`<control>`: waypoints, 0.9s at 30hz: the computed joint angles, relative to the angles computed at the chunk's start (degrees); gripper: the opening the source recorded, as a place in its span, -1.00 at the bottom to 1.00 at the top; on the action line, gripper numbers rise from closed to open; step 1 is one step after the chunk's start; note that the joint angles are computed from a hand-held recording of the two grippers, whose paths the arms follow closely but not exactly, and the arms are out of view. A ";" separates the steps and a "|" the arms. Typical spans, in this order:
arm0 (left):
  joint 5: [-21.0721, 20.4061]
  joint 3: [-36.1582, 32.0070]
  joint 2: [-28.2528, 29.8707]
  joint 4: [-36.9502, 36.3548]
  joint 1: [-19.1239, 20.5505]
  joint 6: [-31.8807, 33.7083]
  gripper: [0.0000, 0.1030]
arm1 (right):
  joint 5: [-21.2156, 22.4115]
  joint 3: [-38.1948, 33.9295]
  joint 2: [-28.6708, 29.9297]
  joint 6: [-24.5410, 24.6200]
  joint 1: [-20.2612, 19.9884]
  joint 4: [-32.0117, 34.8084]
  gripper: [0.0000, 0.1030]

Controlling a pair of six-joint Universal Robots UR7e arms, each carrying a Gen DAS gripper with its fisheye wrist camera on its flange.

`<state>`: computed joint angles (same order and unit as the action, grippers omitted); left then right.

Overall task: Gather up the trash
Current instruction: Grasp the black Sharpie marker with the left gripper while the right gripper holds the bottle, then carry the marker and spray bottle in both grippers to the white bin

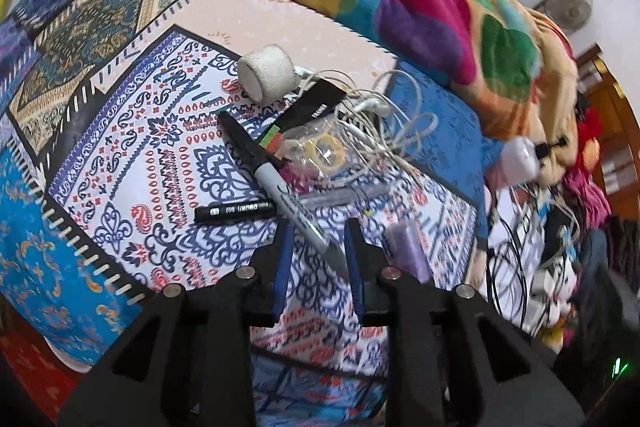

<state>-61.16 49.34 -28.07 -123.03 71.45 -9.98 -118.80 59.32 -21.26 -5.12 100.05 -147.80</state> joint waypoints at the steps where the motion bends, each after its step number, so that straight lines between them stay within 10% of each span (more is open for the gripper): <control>1: 0.84 -0.43 0.50 -0.18 0.01 -0.94 -0.53 | -0.61 -0.20 0.24 -0.44 0.16 -0.09 -0.49; 8: 1.60 -0.82 0.95 -1.20 0.44 -1.01 -0.81 | -2.18 -0.78 0.97 -1.54 0.50 -0.26 -0.49; 18: 1.32 11.07 -7.79 -4.40 0.12 14.59 -0.82 | -2.41 0.00 1.01 -2.28 0.51 -1.62 -0.49; 27: 1.29 14.78 -9.66 -1.98 1.38 15.80 -0.82 | -3.41 1.57 0.56 -3.04 0.77 -3.25 -0.49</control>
